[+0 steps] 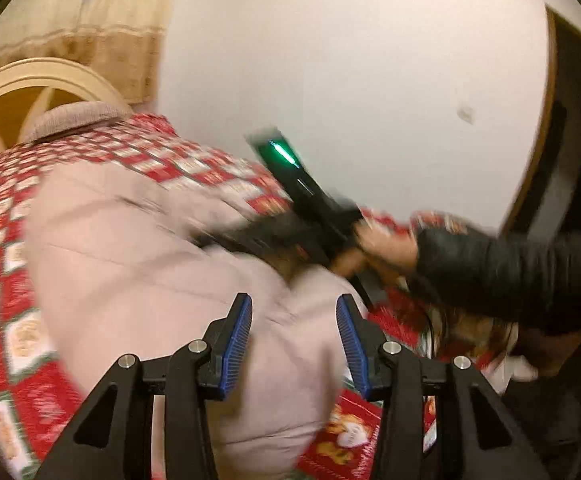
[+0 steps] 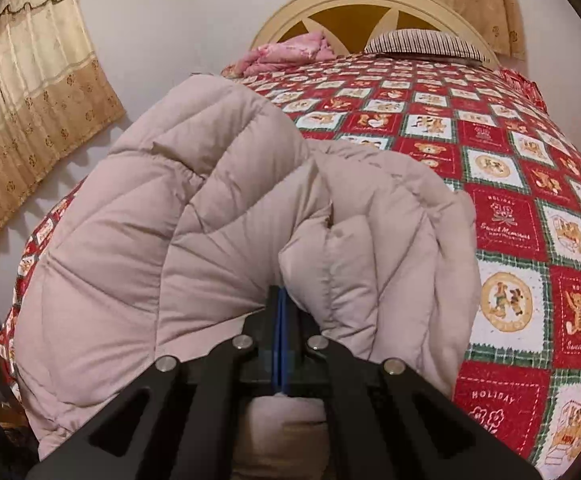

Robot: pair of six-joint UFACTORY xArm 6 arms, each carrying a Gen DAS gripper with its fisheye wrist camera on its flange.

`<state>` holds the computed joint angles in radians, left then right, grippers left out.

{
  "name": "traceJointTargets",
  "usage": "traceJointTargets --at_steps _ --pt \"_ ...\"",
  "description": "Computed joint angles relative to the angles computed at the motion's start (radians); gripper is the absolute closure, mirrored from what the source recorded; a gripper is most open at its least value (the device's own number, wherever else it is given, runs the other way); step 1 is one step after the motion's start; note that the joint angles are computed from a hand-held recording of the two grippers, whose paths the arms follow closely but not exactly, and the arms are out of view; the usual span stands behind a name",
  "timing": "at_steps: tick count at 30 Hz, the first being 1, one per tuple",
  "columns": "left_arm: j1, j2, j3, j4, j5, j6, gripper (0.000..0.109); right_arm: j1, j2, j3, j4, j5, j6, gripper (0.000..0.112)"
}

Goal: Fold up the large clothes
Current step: 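Hold the jacket bundle with the right gripper and withdraw the left gripper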

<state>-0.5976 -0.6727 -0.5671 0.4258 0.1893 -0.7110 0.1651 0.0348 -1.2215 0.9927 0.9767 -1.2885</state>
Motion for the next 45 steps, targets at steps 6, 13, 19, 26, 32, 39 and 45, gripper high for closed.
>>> traceJointTargets --at_steps 6,13,19,26,32,39,45 --pt "0.226 0.131 -0.215 0.29 0.144 -0.437 0.051 0.006 -0.014 0.025 0.037 -0.023 -0.001 0.112" --pt "0.198 0.488 -0.532 0.369 0.514 -0.549 0.038 0.003 -0.038 0.063 0.077 -0.055 -0.006 0.112" --pt "0.17 0.533 -0.547 0.434 0.625 -0.582 0.027 -0.009 -0.019 0.046 0.094 -0.023 0.007 0.112" --pt "0.192 0.575 -0.562 0.411 0.616 -0.568 0.021 -0.026 0.012 0.015 0.103 0.022 0.036 0.112" --pt "0.204 0.593 -0.557 0.408 0.597 -0.591 0.018 -0.018 0.006 0.021 0.093 0.003 0.044 0.112" --pt "0.219 0.631 -0.578 0.378 0.586 -0.568 0.014 -0.009 0.01 0.016 0.072 -0.015 0.066 0.112" --pt "0.237 0.647 -0.589 0.32 0.571 -0.518 0.012 0.0 0.014 0.012 0.059 -0.028 0.086 0.112"
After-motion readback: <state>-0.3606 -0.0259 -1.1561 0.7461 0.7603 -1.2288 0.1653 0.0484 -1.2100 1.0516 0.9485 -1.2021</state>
